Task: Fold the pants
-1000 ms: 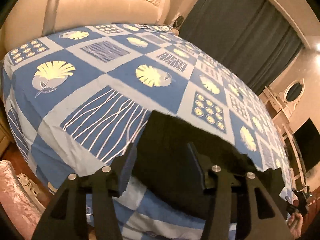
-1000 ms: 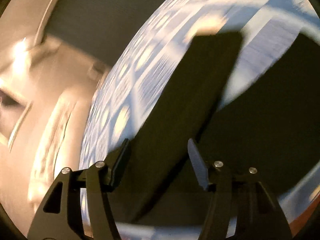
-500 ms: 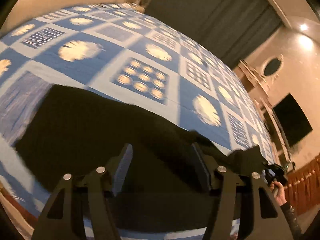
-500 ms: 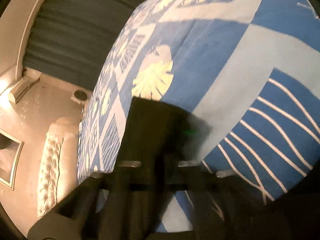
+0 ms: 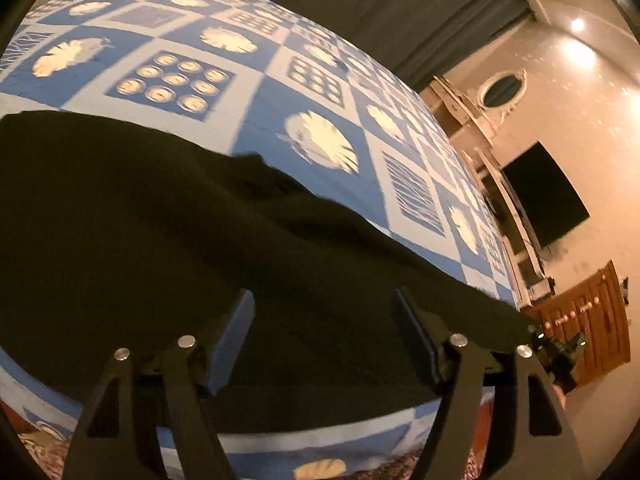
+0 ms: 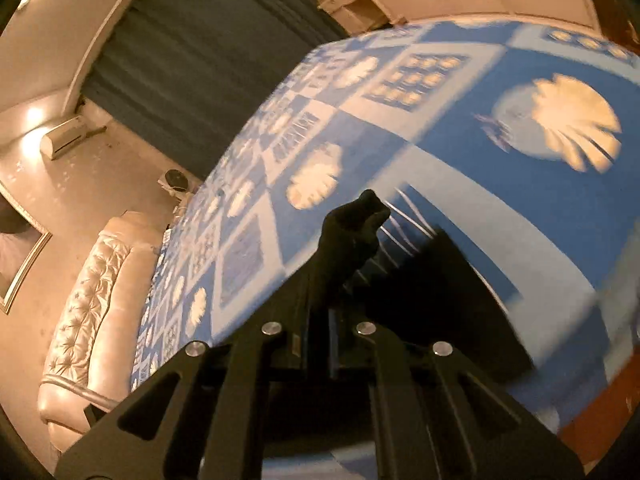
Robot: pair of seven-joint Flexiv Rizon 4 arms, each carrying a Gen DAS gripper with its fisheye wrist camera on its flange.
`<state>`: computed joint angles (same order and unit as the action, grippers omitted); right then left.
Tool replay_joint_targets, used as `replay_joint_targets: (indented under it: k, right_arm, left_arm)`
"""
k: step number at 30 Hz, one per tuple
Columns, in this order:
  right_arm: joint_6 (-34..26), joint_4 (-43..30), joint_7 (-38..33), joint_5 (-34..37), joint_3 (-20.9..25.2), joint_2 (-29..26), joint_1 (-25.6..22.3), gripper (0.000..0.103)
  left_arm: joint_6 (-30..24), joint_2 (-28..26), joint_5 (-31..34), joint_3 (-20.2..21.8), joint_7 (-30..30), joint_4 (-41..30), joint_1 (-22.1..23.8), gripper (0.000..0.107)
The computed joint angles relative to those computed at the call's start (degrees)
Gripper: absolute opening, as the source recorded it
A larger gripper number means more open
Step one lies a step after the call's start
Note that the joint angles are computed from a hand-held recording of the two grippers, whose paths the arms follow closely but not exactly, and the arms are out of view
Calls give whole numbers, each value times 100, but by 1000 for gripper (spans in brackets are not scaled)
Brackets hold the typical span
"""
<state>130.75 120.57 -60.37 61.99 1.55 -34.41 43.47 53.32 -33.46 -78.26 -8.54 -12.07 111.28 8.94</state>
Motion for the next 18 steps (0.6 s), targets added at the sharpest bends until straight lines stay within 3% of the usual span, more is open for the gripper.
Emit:
replay_joint_targets:
  k: [5, 9, 12, 16, 18]
  right_arm:
    - [809, 409, 1614, -795, 848, -777, -491, 6]
    - [1295, 528, 2482, -1292, 945, -1245, -531, 6]
    - [1227, 719, 2550, -1576, 806, -1139, -449, 8]
    - [707, 999, 1867, -969, 254, -512, 234, 40]
    - [426, 1077, 1296, -517, -116, -187, 559, 46]
  left_arm:
    - [-64, 92, 59, -29, 22, 152, -118, 71]
    - [-27, 119, 31, -36, 41, 219, -221, 71]
    - [9, 87, 127, -14, -12, 217, -272, 71]
    - [32, 34, 265, -10, -137, 195, -267, 71]
    - [43, -10, 360, -13, -241, 168, -255, 71]
